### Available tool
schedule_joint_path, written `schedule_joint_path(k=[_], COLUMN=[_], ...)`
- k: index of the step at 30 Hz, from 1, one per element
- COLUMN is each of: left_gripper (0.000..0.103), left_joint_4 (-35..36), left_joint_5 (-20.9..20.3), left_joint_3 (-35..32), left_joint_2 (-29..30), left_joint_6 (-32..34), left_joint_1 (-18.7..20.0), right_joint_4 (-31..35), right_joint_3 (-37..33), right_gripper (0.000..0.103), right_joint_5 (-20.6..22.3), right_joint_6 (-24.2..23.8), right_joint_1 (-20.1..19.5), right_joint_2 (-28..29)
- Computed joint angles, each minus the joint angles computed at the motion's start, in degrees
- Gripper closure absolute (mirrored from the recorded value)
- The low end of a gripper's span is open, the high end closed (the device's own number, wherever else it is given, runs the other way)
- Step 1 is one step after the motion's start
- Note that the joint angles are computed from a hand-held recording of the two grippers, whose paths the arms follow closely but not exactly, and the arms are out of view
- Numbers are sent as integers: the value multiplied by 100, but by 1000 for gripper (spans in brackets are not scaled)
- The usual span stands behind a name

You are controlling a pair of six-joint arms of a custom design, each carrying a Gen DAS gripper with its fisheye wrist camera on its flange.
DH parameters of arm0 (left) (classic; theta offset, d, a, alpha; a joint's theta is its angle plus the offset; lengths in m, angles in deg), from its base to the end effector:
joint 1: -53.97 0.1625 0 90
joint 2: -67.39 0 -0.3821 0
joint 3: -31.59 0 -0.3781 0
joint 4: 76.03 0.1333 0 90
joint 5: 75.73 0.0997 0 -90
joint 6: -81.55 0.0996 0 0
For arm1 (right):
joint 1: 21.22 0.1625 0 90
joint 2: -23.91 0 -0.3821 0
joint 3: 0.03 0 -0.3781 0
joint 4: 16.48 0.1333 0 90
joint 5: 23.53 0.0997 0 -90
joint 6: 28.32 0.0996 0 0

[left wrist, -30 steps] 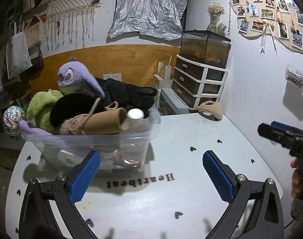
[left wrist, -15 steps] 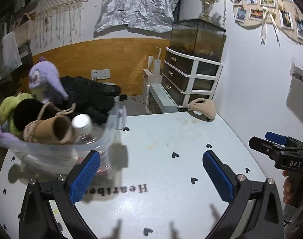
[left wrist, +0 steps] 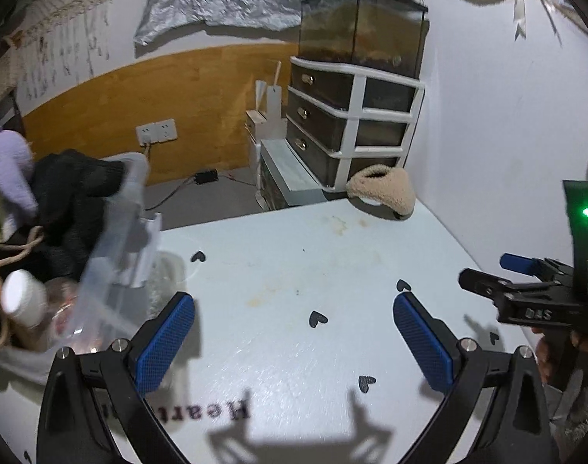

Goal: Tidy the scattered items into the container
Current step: 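Move the right tool to the fluffy beige earmuffs on the table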

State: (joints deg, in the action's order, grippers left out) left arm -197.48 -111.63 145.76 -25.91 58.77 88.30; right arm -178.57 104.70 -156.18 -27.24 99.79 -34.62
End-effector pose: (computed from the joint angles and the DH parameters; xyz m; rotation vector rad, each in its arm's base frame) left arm -0.2427 -0.4249 0.3702 0.5600 2.2905 -0.9295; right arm 0.3567 -0.4656 0.1931 0.4169 -2.4045 0.7992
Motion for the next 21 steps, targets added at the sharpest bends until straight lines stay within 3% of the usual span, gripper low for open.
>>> schedule_joint_path(k=[8,13,16,21], left_gripper=[0,0,0,0], left_joint_4=[-752,-1108,-1204,-1257], left_joint_5=[-297,-492,-544,-531], left_joint_3=[-251,-433,-505,-567], left_joint_2=[683,1029,1182,1375], left_joint_6=[632,791,849,956], left_joint_1=[564,859,980,1095], right_joint_4=[-421,-468,-278,453], right_joint_3=[-964,-2227,-3088,-4568], right_gripper=[10,10,10,10], right_joint_5=[28,120,191,300], right_joint_6=[-696,-1110,-1030,-496], right_joint_1=[-718,-1086,-1248,-1467], right_joint_2=[729,1419,1849,2561])
